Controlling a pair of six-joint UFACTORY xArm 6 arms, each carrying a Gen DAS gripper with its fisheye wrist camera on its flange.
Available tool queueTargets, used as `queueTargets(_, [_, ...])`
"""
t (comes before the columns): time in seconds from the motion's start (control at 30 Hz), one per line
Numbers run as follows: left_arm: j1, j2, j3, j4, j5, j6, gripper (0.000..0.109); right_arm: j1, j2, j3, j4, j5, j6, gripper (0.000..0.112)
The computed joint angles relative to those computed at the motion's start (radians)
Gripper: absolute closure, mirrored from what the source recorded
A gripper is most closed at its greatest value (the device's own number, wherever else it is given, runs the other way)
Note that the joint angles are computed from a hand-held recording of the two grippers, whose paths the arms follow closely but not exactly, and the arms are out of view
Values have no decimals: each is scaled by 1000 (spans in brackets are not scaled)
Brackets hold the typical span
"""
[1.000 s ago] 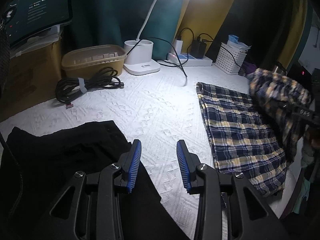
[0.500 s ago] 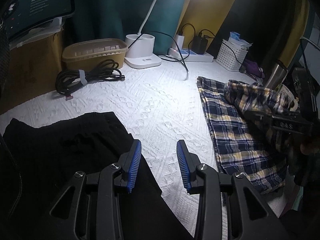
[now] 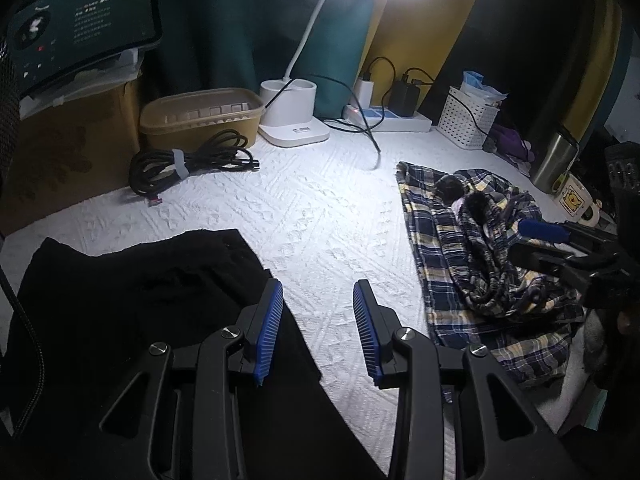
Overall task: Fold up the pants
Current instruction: 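Lower the pants leg onto the pants and open the right tool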
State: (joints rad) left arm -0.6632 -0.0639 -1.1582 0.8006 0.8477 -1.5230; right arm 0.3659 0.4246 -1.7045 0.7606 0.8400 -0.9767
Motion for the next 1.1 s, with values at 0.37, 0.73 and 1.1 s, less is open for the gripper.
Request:
queueTargets(0.37, [-20, 175, -222, 11, -54, 93, 48, -130, -32, 43, 67, -52, -13, 27])
queueTargets(0.73, [-4, 515, -656, -104, -20, 408, 48, -263, 65, -41, 61, -56, 35, 27])
queueTargets(1.1, [43, 745, -955, -274, 31, 694, 82, -275, 257, -293, 81, -8, 68, 30])
